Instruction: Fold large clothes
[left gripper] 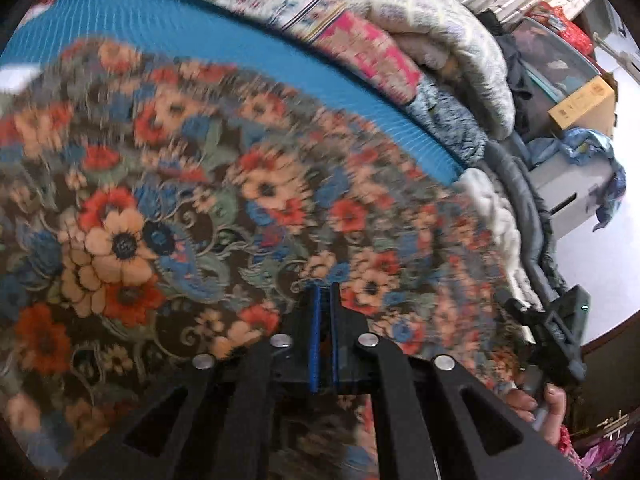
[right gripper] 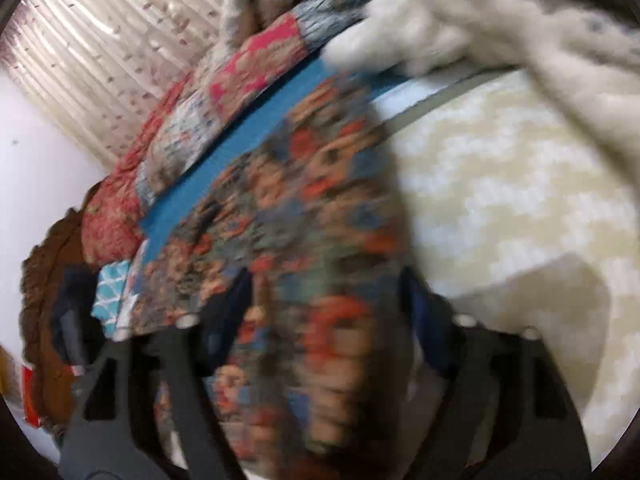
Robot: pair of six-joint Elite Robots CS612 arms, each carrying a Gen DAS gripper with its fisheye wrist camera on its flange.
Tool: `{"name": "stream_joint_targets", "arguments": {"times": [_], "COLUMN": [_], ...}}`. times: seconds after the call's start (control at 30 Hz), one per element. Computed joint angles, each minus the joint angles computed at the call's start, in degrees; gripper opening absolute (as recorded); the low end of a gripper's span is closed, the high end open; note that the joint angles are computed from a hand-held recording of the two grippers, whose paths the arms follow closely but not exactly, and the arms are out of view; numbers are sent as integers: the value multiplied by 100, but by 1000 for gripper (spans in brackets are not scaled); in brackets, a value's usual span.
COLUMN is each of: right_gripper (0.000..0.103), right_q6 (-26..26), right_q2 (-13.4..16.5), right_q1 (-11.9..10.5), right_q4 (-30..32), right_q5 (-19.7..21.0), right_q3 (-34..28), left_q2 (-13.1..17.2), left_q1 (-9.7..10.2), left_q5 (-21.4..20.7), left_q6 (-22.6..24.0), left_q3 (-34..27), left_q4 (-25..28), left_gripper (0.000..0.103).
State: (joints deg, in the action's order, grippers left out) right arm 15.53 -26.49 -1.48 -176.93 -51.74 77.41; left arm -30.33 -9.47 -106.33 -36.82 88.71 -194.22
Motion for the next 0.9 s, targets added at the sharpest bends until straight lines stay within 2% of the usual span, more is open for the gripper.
{"name": "stream_joint_targets", "arguments": {"times": [0.03, 0.07, 0.1, 0.13, 0.2, 0.3, 0.37, 0.5, 0.6, 0.73, 0.83, 0.9], "right_gripper": [44, 34, 19, 18, 15, 15, 14, 14, 13, 12, 12, 12], "right_q6": [103, 138, 291, 685, 1105, 895, 550, 244, 188, 835, 623, 351], "right_q2": [46, 48, 69, 108, 71, -294, -616, -1120, -1383, -1475, -1750, -1951], "right_q1": [34, 47, 40, -17, -69, -54, -56, -229, -395, -757, -812, -707], "right_q4": [327, 414, 424, 244, -145, -277, -259, -559, -767, -1127, -1271, -1308], "right_q5": [250, 260, 441, 832, 1166, 1240, 1211, 1155, 721, 606, 127, -354], "right_q3": [-100, -123, -154, -161, -80, 304, 705, 1634, 2266, 2748, 3043, 3113], "left_q2": [64, 111, 107, 80, -33, -198, -351, -632, -785, -914, -945, -919], "left_q1": [22, 34, 30, 12, -9, -47, -85, -200, -341, -525, -668, -727], "left_q5": [-38, -70, -43, 12, 64, 41, 21, -133, -336, -704, -1007, -1161], "left_q6": [-154, -253, -248, -228, -228, -208, -221, -335, -218, -90, 35, 74], "left_q3": [-7, -28, -37, -28, 40, 134, 313, 861, 1224, 1502, 1556, 1580], "left_q4": [-196, -304, -271, -202, 36, 382, 518, 292, 43, -160, -48, -200], "left_gripper": [15, 15, 15, 15, 15, 15, 15, 15, 15, 15, 15, 15]}}
